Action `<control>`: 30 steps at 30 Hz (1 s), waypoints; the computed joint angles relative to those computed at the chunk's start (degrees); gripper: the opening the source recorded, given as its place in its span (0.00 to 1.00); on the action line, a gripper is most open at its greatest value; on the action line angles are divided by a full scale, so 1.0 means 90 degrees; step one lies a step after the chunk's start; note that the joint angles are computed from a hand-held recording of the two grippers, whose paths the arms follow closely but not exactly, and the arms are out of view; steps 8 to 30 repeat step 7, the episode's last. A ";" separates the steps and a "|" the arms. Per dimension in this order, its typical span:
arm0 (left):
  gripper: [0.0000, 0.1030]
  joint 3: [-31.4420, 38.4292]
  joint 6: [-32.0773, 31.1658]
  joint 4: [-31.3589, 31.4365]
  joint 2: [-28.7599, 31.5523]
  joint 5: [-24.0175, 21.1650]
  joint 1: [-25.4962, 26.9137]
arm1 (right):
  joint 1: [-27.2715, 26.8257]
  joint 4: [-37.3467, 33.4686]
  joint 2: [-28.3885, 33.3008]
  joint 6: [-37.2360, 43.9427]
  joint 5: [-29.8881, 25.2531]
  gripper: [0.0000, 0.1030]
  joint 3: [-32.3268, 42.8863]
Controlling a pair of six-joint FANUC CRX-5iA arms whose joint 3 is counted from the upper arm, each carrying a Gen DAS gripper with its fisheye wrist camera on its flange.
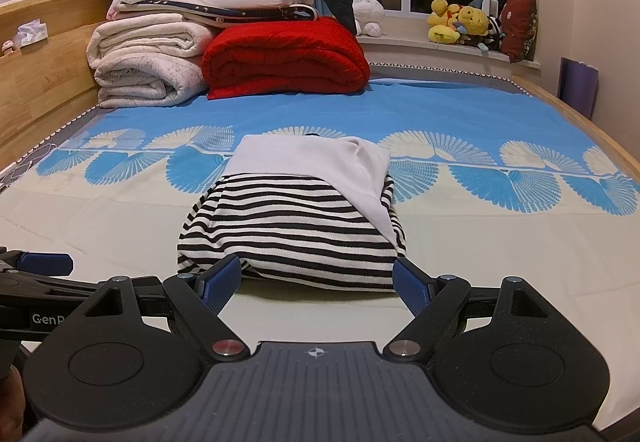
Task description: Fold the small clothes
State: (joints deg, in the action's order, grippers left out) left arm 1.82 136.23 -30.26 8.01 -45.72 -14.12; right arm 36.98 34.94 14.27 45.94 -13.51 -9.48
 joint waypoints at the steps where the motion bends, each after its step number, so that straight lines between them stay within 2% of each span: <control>1: 0.99 0.0001 -0.0005 0.0003 -0.0002 0.0001 0.0003 | -0.0006 -0.0049 0.0001 0.0056 0.0000 0.81 0.0004; 30: 0.99 -0.0005 -0.0022 0.0006 0.0006 -0.0009 -0.0002 | -0.0010 -0.0104 0.0003 0.0118 -0.0015 0.81 0.0014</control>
